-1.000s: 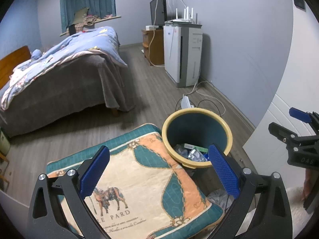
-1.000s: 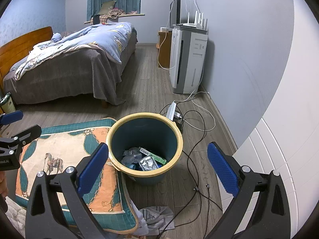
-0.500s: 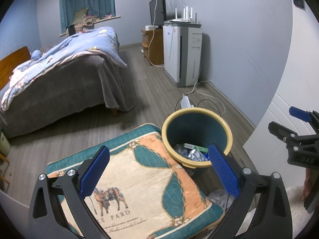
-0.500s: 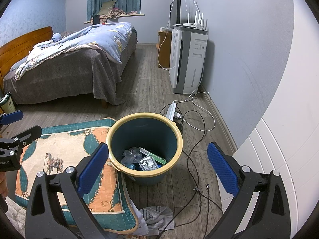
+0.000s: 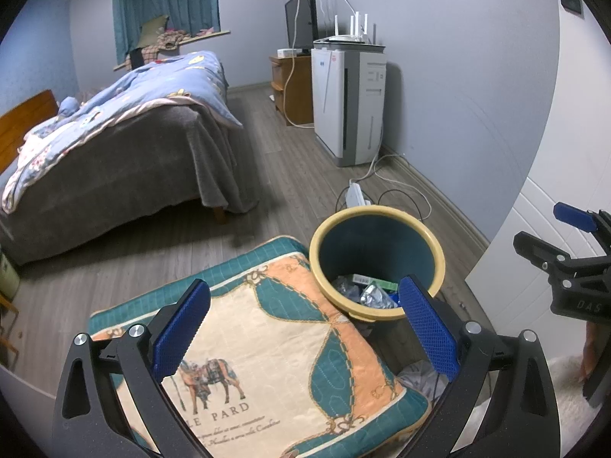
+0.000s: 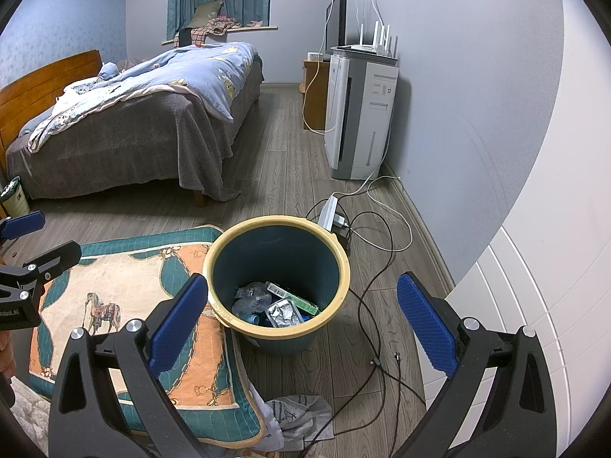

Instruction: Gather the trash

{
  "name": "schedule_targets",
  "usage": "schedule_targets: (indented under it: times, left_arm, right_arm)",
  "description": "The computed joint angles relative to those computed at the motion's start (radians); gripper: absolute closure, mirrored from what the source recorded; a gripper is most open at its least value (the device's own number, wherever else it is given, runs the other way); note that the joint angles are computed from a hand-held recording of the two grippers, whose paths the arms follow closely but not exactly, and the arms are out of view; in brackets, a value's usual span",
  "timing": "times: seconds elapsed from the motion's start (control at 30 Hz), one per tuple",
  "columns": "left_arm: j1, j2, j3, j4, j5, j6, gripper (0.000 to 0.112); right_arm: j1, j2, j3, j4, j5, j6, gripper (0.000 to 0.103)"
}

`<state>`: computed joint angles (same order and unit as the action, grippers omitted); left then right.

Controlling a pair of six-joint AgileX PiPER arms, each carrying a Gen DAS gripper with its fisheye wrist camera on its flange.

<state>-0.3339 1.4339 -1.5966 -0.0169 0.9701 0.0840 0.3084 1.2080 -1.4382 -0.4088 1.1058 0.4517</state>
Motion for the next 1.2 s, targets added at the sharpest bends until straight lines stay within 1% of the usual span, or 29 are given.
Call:
schedule_targets:
  times: [0.7, 0.9, 1.0, 1.13, 1.2]
  left_arm:
    - [-0.007, -0.006, 0.009, -0.001, -0.004, 0.001, 0.014]
    - [0.047, -0.002, 0.005, -0.083, 0.010, 0.095, 0.014]
    - [0.068, 0.009, -0.015, -0.095, 0.026, 0.101, 0.014]
    - [0.111, 0.031, -0.041, -0.115, 0.047, 0.108, 0.014]
    - [0.162, 0.032, -0.030, -0.122, 0.026, 0.111, 0.014]
  right_arm:
    - [0.002, 0.001, -0.001, -0.002, 0.001, 0.001, 0.006]
    - [0.002, 0.003, -0.003, -0.006, 0.004, 0.007, 0.006]
    - [0.012, 0.006, 0.009, -0.026, 0.005, 0.032, 0.006]
    - [0.031, 0.051, -0.019, -0.047, 0.031, 0.058, 0.006]
    - [0.048, 0.098, -0.064, -0.031, 0.047, 0.051, 0.006]
